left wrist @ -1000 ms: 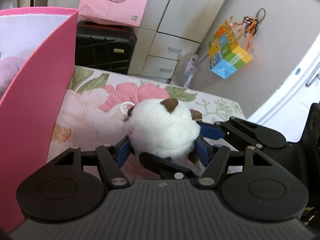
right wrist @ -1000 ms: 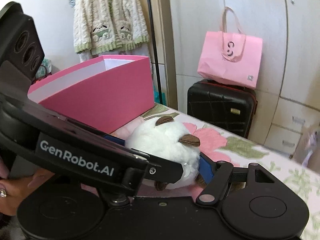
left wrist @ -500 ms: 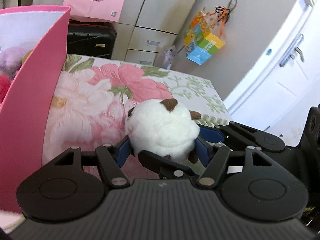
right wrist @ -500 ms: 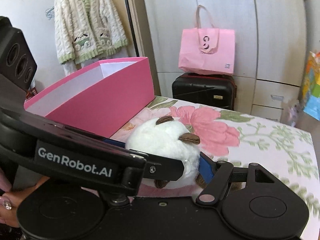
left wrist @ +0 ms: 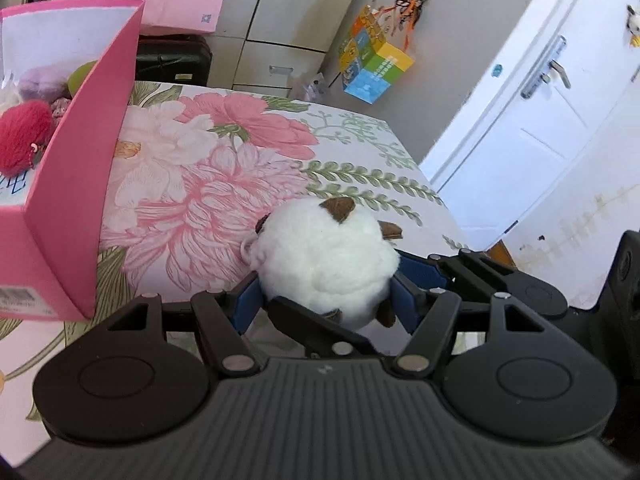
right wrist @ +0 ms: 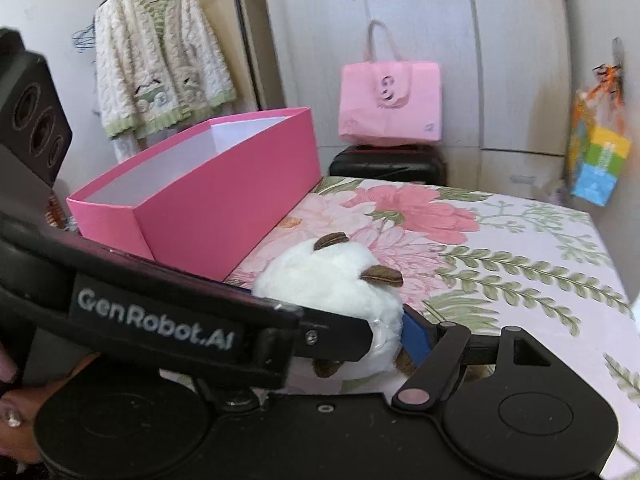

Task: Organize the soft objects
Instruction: 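Carry the white plush toy with the left tool over the pink box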

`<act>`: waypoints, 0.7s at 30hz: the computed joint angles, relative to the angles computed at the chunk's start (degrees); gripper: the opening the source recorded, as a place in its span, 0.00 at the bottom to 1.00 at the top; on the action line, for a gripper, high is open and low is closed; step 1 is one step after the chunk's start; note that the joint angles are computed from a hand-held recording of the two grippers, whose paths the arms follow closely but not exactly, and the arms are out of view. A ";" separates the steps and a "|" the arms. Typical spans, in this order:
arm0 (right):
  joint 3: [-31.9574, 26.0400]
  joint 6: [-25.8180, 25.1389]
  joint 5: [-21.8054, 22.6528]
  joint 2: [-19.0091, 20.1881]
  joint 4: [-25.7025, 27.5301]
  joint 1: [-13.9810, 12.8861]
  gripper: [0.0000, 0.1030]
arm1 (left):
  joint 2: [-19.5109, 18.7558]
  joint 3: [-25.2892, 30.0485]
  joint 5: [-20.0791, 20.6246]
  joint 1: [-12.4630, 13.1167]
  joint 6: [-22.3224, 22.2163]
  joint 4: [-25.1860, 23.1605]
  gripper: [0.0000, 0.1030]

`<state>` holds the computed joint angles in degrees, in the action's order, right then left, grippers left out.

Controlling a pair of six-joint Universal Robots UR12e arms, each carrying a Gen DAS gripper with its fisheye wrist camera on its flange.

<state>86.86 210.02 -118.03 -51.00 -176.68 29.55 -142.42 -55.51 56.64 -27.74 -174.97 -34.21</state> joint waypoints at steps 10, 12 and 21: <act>-1.48 -1.19 -3.32 0.14 1.76 3.07 0.75 | 5.61 -9.66 -0.90 1.59 2.65 5.03 0.64; -1.86 -1.60 -2.03 0.32 1.95 3.51 0.74 | 6.77 -11.58 -0.16 1.99 2.81 5.38 0.64; -6.28 -4.86 -0.08 2.35 2.87 5.60 0.74 | 11.32 -16.73 2.57 4.16 5.52 3.91 0.64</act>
<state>80.58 205.16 -118.10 -48.65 -173.81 35.15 -131.10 -72.23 59.21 -23.58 -169.45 -30.30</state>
